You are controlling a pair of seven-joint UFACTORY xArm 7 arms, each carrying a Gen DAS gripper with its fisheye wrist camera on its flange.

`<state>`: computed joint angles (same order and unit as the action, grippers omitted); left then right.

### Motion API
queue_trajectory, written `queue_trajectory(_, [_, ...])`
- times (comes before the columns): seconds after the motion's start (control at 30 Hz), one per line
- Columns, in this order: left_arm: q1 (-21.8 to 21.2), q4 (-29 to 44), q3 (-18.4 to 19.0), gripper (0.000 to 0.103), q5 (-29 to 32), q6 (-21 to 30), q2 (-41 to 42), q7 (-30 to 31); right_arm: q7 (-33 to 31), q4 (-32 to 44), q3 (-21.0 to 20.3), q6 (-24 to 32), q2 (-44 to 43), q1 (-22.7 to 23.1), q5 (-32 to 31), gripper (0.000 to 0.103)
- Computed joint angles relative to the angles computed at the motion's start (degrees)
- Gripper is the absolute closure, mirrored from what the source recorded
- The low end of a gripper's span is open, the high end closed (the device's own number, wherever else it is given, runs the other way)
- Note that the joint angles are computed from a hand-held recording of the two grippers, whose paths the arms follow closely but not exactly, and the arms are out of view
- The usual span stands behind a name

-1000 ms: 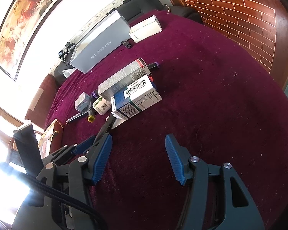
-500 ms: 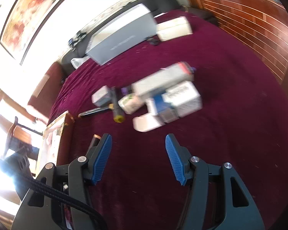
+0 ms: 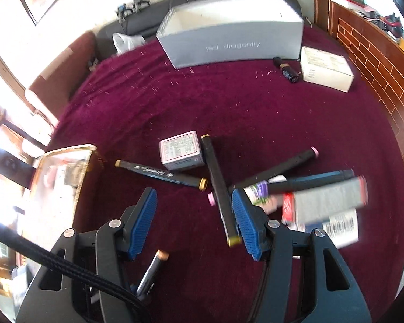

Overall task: Organize objects
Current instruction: 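Grasp a yellow-capped black marker with the right gripper while the left gripper holds its marker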

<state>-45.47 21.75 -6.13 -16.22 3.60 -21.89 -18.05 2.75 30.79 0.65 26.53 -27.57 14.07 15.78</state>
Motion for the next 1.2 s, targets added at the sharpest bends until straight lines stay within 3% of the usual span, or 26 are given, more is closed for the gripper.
queue_trajectory(0.1, [-2.89, -0.31, 2.89, 0.091, -1.85, -1.12, 0.12, 1.49, 0.91, 3.69, 1.03, 1.41, 5.39, -1.36, -2.24, 0.046])
queue_trajectory(0.2, [-4.90, -0.31, 4.87, 0.091, -3.26, -1.91, 0.41, 2.74, 4.48, 6.29, 4.03, 2.93, 9.18, -4.26, -8.39, 0.047])
queue_trajectory(0.43, [-5.55, -0.10, 5.46, 0.091, -4.12, -2.30, 0.77, 3.59, 10.72, 10.05, 5.96, 4.11, 15.03, -6.31, -17.63, 0.073])
queue_trajectory(0.53, [-5.38, -0.06, 5.22, 0.091, -4.27, -2.24, 0.76, 3.61, 11.44, 9.78, 5.65, 3.46, 15.20, -5.83, -18.35, 0.090])
queue_trajectory(0.6, [-5.23, 0.00, 5.12, 0.091, -4.30, -2.23, 0.82, 3.63, 11.13, 9.14, 5.15, 3.32, 14.52, -5.28, -17.53, 0.091])
queue_trajectory(0.7, [-5.14, -0.02, 4.96, 0.091, -4.37, -2.16, 0.70, 3.61, 10.89, 7.08, 4.56, 2.45, 11.59, -4.85, -16.20, 0.091])
queue_trajectory(0.93, [-5.32, 0.03, 5.17, 0.091, -4.69, -2.16, 0.71, 3.90, 5.74, -0.77, 0.21, 0.95, -1.80, -1.37, -5.70, 0.091])
queue_trajectory(1.07, [-4.89, 0.05, 4.72, 0.091, -4.51, -2.33, 0.83, 3.77, 5.98, -5.95, 1.12, 0.42, -10.19, -0.99, -4.60, 0.091])
queue_trajectory(1.2, [-1.56, -0.31, 1.14, 0.091, -2.05, -1.85, 0.06, 1.73, 7.26, -10.50, 2.12, 1.09, -18.49, -0.36, -5.25, 0.091])
